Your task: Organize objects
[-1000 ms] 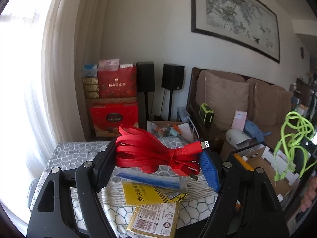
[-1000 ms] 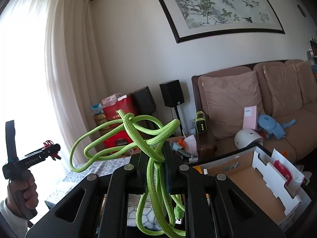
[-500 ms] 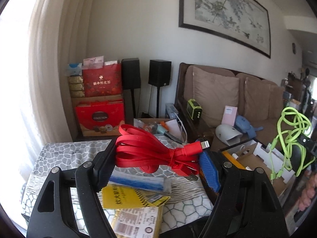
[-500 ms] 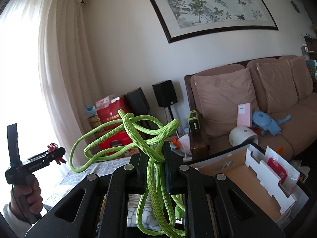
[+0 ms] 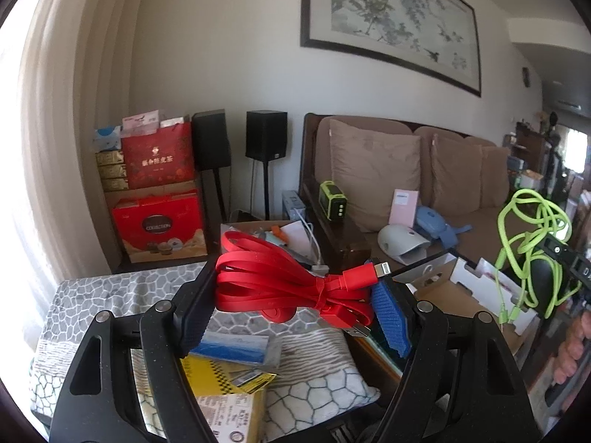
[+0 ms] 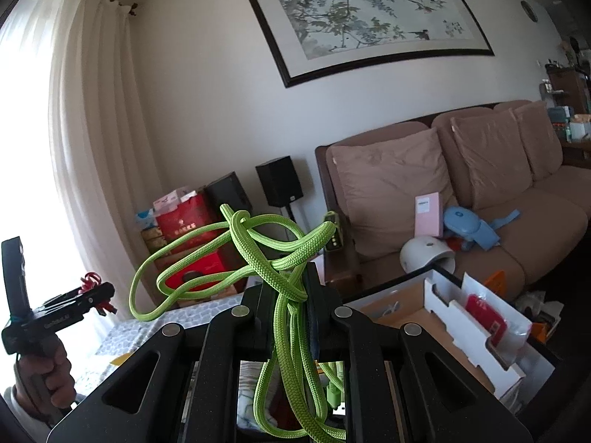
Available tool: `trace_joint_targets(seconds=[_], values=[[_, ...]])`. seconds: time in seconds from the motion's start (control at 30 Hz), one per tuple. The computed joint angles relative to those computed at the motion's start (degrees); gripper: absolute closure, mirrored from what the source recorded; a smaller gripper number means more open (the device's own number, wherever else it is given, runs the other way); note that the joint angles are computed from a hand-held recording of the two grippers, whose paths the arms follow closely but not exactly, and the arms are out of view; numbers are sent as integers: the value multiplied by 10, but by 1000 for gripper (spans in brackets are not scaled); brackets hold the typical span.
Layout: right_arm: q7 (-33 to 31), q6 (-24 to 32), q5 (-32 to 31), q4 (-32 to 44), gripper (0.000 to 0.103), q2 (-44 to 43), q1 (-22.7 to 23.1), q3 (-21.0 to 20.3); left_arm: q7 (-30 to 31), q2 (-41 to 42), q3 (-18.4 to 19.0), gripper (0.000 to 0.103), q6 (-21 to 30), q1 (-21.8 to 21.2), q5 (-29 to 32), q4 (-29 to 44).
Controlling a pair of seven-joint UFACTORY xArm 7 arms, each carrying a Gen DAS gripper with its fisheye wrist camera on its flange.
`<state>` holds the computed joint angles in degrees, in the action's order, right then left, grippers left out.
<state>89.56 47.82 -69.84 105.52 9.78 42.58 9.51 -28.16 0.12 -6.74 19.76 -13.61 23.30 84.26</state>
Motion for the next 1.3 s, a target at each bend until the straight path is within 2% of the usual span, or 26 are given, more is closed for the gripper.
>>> trace_joint_targets(seconds=[0.33, 0.57, 0.67, 0.8, 1.3], values=[[-1, 32, 5, -9, 91, -8, -3, 5, 17, 34, 1, 29, 4, -18, -42, 33], [10, 40, 9, -27, 91, -21, -14, 10, 10, 42, 7, 29, 2, -30, -33, 42], [7, 53, 5, -28, 91, -23, -14, 15, 23, 45, 5, 29, 5, -32, -43, 44], [8, 61, 4, -33, 91, -27, -17, 19, 64, 51, 0, 29, 6, -32, -87, 50], [31, 73, 0, -71, 91, -61, -45, 38, 88, 60, -2, 29, 5, -47, -104, 63]])
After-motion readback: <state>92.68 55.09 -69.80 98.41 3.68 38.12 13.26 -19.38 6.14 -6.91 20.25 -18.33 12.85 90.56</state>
